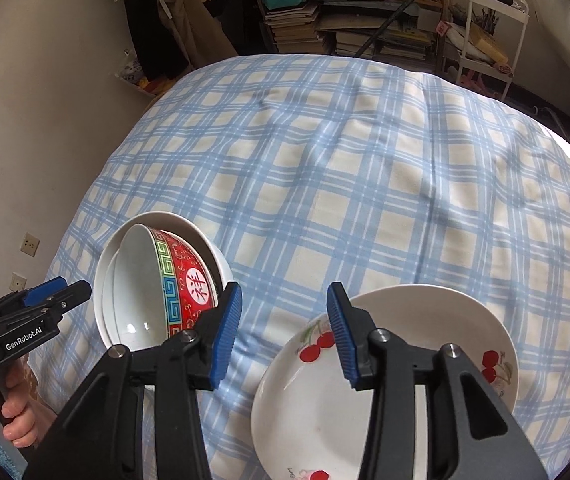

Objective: Organize plates and bowls
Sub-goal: 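Open both grippers and lift them off the bowl stack, then move both grippers to the rim of the nested bowl stack and close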

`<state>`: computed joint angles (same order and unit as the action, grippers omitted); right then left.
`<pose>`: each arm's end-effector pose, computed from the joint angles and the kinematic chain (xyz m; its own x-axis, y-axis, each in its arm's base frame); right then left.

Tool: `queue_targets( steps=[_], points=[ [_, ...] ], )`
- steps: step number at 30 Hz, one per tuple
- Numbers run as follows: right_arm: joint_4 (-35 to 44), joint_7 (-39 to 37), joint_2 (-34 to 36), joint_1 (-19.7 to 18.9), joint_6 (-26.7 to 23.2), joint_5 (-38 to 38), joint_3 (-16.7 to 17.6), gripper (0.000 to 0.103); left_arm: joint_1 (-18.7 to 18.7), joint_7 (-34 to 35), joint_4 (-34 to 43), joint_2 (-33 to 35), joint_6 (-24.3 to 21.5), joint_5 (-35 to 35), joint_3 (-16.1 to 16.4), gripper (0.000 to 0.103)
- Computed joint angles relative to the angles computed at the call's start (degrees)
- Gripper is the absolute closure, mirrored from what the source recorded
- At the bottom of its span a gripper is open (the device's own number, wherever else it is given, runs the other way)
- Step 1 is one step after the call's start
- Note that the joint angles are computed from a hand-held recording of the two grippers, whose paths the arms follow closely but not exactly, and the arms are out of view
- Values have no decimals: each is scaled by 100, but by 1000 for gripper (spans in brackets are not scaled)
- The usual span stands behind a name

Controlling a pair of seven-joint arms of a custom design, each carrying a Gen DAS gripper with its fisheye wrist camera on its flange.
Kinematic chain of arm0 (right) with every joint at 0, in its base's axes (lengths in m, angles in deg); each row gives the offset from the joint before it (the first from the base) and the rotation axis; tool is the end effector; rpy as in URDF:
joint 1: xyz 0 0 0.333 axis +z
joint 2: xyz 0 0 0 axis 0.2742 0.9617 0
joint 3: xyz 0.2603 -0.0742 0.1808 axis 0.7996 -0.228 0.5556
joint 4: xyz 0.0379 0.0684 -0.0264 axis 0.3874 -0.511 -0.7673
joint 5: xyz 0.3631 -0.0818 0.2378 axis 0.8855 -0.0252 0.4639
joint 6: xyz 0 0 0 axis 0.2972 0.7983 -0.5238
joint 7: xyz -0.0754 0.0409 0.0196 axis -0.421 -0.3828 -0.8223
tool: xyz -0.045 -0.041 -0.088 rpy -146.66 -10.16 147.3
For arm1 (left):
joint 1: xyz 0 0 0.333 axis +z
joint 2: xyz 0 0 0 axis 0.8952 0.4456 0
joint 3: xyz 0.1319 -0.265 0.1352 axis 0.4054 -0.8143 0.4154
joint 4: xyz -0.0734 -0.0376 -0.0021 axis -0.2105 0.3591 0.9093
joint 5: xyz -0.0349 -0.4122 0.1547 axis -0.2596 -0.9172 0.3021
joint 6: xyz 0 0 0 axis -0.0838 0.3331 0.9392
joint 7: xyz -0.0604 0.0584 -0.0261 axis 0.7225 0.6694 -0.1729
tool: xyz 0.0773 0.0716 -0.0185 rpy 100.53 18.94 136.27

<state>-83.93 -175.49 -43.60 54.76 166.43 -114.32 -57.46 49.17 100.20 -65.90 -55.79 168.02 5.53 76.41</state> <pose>0.4830 0.5080 0.4839 -0.5339 -0.8056 -0.2569 -0.6955 0.5912 -0.4085 0.6152 -0.2976 0.4623 -0.5473 -0.8368 0.0133 -0.7805 0.5046 -0.3691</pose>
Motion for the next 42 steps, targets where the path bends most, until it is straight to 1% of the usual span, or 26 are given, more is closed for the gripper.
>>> queue_targets(
  steps=[3, 6, 7, 11, 12, 15, 19, 20, 21, 22, 23, 27, 34, 42],
  points=[
    [-43, 68, -16, 5, 202, -75, -14, 56, -12, -119, 54, 60, -24, 76, 24, 49],
    [-185, 370, -124, 36, 613, -453, -58, 55, 10, -98, 104, 105, -77, 5, 18, 49],
    [-144, 328, -113, 38, 613, -512, -49, 55, 20, -58, 119, 117, -101, -46, 9, 49],
    [257, -16, 94, 93, 30, -429, -15, 55, 21, 30, 169, 159, -190, -123, -2, 48],
    [278, -27, 113, 96, -33, -381, -21, 55, 7, 6, 174, 168, -193, -83, 6, 47],
    [153, 7, 83, 56, 64, -220, -34, 55, -12, -75, 221, 210, -221, -18, 24, 42],
    [76, -53, 96, -3, 86, 30, -25, 54, 8, -16, 294, 257, -298, -83, 15, 40],
    [46, -63, 93, -20, 124, 92, -24, 52, 8, 0, 308, 267, -318, -88, 14, 40],
    [20, -89, 93, -40, 165, 168, -18, 40, 10, 26, 326, 280, -349, -103, 11, 38],
    [-2, -115, 93, -54, 196, 223, -15, 31, 17, 63, 344, 291, -382, -143, 3, 37],
    [9, -119, 102, -50, 152, 245, -17, 30, 14, 63, 355, 298, -400, -144, 6, 36],
    [20, -160, 121, -56, 141, 311, -22, 28, -5, 38, 400, 345, -431, -92, 21, 33],
    [-162, -90, 42, -92, 403, 320, -37, 28, 43, 147, 408, 308, -396, -278, 7, 33],
    [44, -236, 145, -50, 177, 129, -57, 28, 98, 228, 495, 344, -504, -499, -4, 33]
  ],
)
